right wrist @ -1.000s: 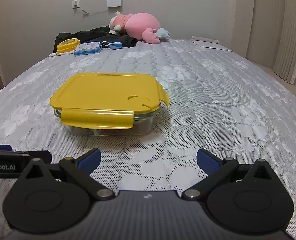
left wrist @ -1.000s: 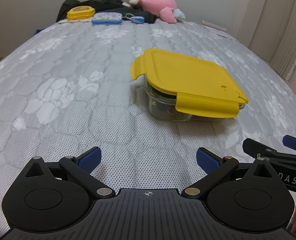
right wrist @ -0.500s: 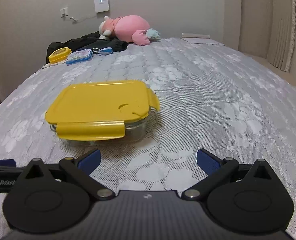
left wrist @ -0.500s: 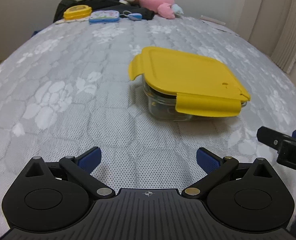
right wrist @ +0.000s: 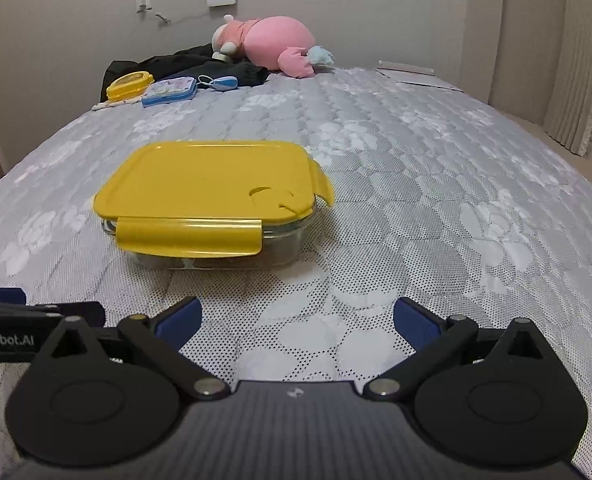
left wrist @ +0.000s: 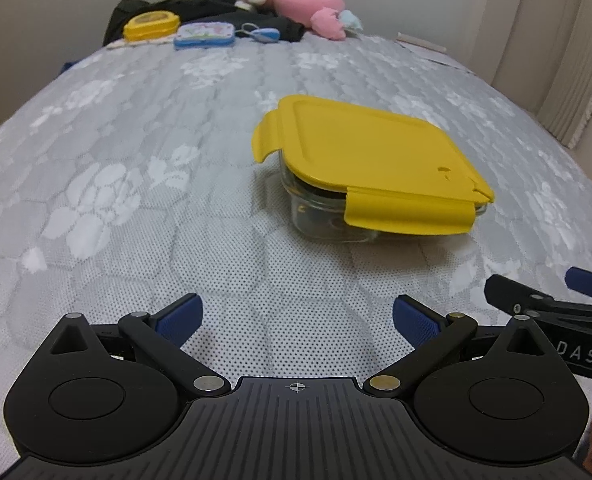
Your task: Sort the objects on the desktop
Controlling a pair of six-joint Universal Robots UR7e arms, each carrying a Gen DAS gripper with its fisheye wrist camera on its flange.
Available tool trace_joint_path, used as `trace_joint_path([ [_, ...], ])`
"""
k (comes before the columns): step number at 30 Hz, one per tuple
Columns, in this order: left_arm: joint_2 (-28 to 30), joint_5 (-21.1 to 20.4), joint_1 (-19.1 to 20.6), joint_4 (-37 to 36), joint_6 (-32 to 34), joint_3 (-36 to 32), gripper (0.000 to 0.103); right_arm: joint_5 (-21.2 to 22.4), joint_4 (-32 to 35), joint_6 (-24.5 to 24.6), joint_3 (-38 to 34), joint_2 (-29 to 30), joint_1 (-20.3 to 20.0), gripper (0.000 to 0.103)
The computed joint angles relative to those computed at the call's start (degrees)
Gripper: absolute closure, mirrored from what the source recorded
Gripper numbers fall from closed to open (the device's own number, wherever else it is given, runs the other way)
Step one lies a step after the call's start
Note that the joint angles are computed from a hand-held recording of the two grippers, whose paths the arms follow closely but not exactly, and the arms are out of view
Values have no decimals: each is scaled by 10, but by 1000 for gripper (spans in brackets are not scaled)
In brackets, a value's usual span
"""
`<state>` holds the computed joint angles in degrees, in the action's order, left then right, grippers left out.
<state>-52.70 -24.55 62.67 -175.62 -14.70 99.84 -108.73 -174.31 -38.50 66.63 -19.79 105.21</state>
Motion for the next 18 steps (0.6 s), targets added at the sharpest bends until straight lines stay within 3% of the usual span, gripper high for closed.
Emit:
trace_joint_path([
  [8, -14, -22, 5, 24, -50, 6, 0, 0, 12, 9, -4, 0, 1, 0],
  [15, -1, 13, -2, 53, -43, -5, 0, -3, 25, 25, -17, 3, 0, 0],
  [18, 8, 35, -9, 14, -10, -4, 0, 4, 37, 34, -20, -1, -1, 0],
])
